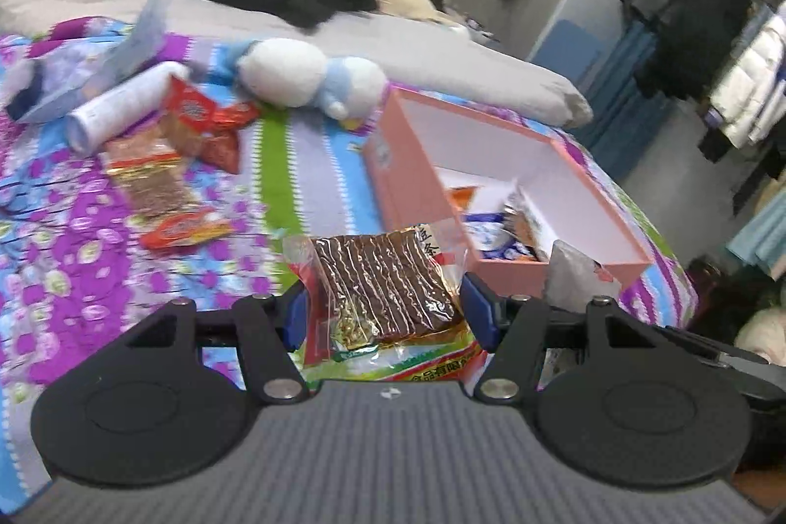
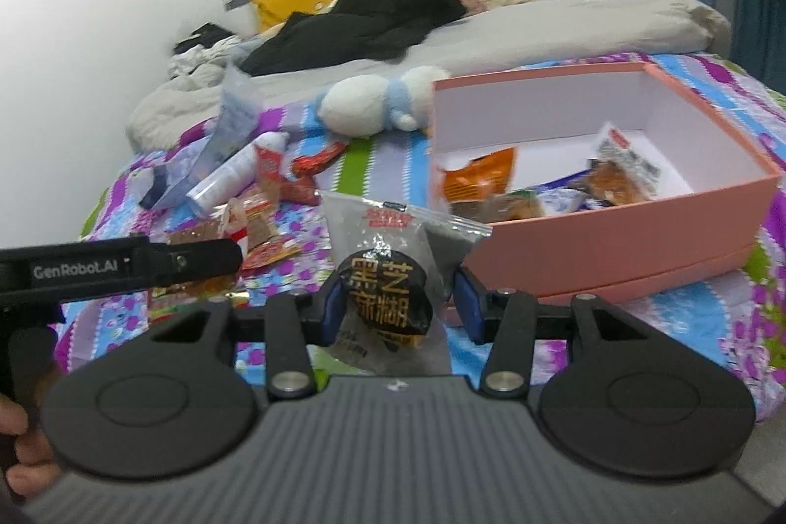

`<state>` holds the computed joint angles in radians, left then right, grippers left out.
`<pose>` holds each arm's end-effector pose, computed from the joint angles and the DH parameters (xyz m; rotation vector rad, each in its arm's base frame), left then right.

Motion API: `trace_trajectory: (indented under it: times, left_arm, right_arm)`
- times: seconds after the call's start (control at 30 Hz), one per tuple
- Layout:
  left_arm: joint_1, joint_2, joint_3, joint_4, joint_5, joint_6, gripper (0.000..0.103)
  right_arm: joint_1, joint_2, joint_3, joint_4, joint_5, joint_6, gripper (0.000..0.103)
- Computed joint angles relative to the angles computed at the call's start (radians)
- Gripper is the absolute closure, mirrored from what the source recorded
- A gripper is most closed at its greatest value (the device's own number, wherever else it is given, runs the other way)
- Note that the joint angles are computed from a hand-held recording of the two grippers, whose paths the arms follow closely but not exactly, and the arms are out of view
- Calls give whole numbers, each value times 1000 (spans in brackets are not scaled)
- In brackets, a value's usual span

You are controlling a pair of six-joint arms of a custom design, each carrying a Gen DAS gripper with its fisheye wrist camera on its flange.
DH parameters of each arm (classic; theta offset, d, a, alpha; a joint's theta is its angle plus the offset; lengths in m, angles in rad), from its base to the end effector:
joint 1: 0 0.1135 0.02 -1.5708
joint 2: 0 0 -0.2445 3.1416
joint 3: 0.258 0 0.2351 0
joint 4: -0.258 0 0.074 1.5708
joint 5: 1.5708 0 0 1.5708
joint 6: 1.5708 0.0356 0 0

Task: Organize snacks
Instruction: 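Carry the meat-strip bag and black-labelled bag with both tools over the pink box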

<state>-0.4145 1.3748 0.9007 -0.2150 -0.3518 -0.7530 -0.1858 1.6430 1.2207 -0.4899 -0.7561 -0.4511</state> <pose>0.2657 -0.1035 0.2346 -0.5559 2.1509 -0.2474 0.3295 -0.0371 0.2399 -0.5950 2.1706 0.6026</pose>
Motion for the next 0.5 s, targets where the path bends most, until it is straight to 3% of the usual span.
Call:
trace_trajectory:
  times: [0.2,0.5]
  left_arm:
    - [-30,164,129,60,60,47,36]
    - [-12,390,431,23,103,168,36]
  right_arm:
    - [-75,37,73,-7,-11,-5,53]
    - [-90,170,206,72,18,58,53]
